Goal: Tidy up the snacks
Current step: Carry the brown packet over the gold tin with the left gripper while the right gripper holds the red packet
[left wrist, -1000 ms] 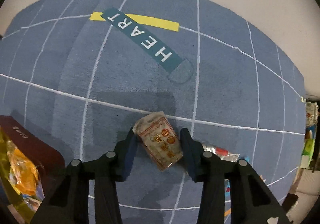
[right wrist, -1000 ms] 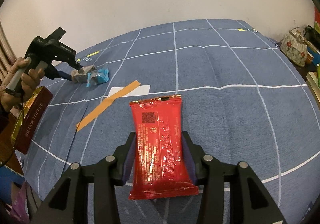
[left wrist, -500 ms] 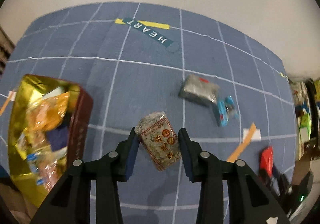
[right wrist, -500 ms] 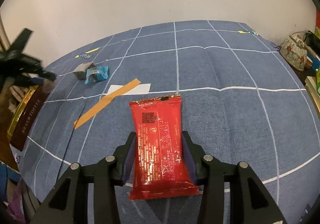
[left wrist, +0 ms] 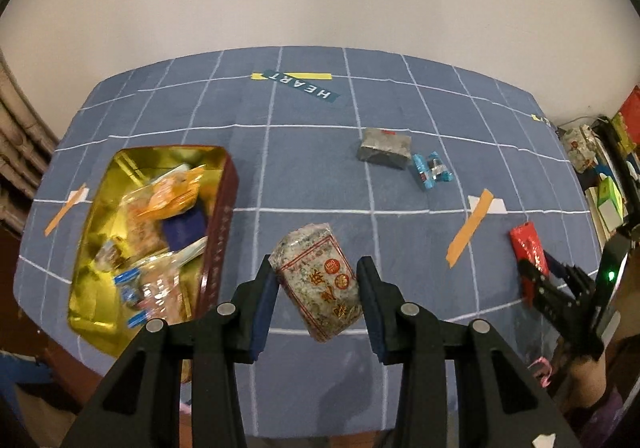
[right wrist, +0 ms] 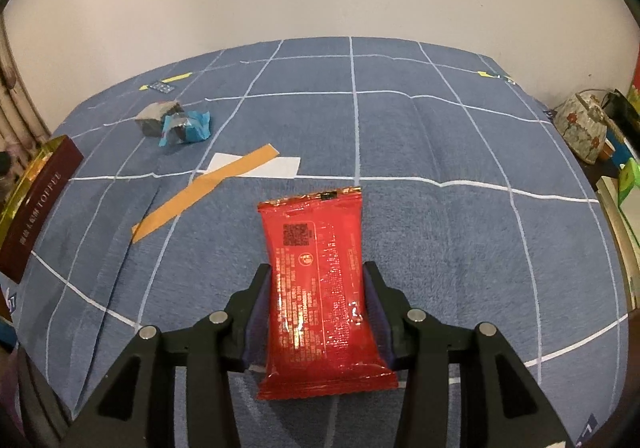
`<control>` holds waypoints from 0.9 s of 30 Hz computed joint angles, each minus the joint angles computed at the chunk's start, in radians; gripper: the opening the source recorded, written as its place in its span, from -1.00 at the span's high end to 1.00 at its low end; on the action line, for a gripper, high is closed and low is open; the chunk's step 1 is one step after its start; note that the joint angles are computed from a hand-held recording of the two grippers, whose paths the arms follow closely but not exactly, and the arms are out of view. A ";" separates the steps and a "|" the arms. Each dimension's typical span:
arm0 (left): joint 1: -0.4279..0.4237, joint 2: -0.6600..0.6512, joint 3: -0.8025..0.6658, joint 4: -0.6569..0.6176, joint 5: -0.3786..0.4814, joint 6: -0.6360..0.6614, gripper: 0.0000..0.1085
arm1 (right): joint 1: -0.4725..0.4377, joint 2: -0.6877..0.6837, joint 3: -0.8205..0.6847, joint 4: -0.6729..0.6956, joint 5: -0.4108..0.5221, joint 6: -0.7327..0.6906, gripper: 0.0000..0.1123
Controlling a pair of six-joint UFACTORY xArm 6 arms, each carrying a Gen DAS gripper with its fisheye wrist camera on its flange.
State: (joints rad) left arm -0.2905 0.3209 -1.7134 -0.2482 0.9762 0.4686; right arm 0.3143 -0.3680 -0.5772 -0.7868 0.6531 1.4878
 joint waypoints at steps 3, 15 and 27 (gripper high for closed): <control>0.028 -0.022 0.025 -0.010 -0.007 0.018 0.34 | 0.003 0.008 -0.011 0.012 0.015 -0.001 0.19; 0.125 -0.021 0.030 -0.004 -0.058 0.029 0.34 | 0.020 0.035 -0.046 0.035 0.067 0.013 0.19; 0.208 0.100 -0.078 0.101 -0.139 -0.058 0.34 | 0.030 0.050 -0.062 0.034 0.093 0.029 0.19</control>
